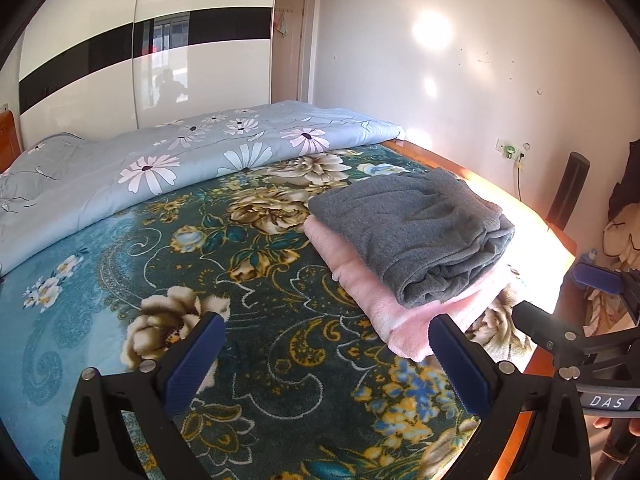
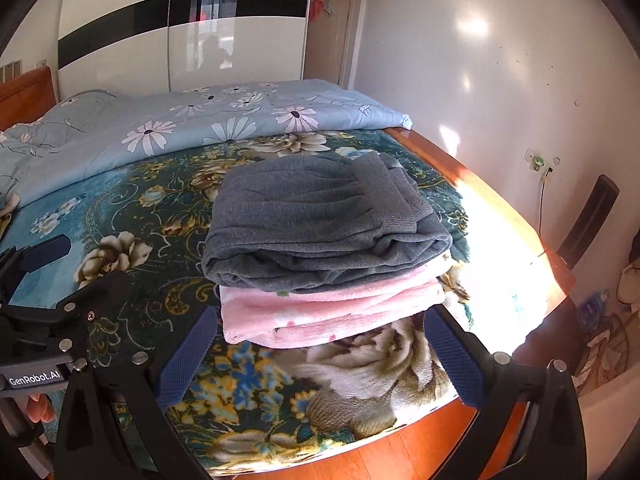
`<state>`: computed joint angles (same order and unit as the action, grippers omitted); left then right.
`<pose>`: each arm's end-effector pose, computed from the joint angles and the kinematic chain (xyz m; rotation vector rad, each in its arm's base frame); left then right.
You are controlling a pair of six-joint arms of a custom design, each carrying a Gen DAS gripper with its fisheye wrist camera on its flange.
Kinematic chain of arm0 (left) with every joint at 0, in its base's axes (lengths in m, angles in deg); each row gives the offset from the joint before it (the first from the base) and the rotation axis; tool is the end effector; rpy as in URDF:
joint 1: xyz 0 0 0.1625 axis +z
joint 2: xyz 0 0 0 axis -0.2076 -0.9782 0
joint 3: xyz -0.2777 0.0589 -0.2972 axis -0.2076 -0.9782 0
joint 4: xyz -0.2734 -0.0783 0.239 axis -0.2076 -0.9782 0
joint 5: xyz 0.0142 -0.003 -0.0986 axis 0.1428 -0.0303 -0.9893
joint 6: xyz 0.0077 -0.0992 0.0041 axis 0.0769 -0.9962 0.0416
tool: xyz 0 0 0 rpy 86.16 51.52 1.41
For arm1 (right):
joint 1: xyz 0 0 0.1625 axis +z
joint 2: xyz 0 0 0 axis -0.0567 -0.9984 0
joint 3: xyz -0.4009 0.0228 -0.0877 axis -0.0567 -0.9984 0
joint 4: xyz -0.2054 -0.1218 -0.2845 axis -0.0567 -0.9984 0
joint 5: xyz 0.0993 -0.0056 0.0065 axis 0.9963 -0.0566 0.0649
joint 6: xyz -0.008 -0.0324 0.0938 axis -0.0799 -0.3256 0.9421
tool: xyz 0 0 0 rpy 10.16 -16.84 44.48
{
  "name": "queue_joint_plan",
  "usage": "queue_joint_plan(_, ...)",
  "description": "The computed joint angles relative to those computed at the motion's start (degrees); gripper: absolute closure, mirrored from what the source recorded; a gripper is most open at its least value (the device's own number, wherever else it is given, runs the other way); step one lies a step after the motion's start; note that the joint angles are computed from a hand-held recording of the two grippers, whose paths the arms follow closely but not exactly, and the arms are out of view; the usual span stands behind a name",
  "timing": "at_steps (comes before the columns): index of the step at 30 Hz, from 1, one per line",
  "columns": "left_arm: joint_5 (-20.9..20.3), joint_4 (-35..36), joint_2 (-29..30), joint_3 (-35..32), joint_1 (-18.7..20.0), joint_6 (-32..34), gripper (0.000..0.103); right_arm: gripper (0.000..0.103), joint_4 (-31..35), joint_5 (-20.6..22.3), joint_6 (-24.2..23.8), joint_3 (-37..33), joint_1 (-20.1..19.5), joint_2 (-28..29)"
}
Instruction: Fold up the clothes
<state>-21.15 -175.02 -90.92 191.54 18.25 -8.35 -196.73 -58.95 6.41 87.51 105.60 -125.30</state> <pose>-0.5211 -0.2706 0.0640 0.5640 2.2913 -0.9951 0.1306 -0.2712 0.4663 0.5303 -2.1365 0.8565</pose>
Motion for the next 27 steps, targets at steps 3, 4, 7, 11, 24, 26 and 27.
queue_joint_plan(3, 1.4, 4.8, -0.2, -1.1, -1.0, -1.4, 0.0, 0.0, 5.0, 0.2, 4.2, -1.4, 1.3, -1.1)
queue_joint_plan(4, 1.8, 5.7, -0.4, -1.3, -1.3, -1.2, 0.0, 0.0, 5.9, -0.4, 5.1, -1.7, 2.1, -1.1)
queue_joint_plan(7, 1.5, 5.9, -1.3, -1.3, -1.8, -0.5, 0.0, 0.0, 6.1, -4.5, 6.2, -2.4, 5.6, -0.1)
queue_joint_plan(11, 0.4, 3.6, -2.9, -0.4, -2.2, 0.7, 0.0, 0.0, 9.2, -7.6, 8.6, -3.7, 9.0, 0.3)
queue_joint_plan(24, -1.8, 0.5, -4.8, 0.1, -3.1, 3.8, 0.0, 0.0, 15.6, -11.5, 13.2, -6.4, 13.6, 0.5)
queue_joint_plan(26, -2.5, 0.5, -4.9, 0.0, -3.0, 3.8, 0.0, 0.0, 16.4, -11.9, 13.6, -6.9, 14.1, 0.6)
queue_joint_plan(27, -2.8, 0.7, -4.9, -0.2, -3.0, 3.8, 0.0, 0.0, 16.8, -12.1, 13.9, -7.1, 14.4, 0.6)
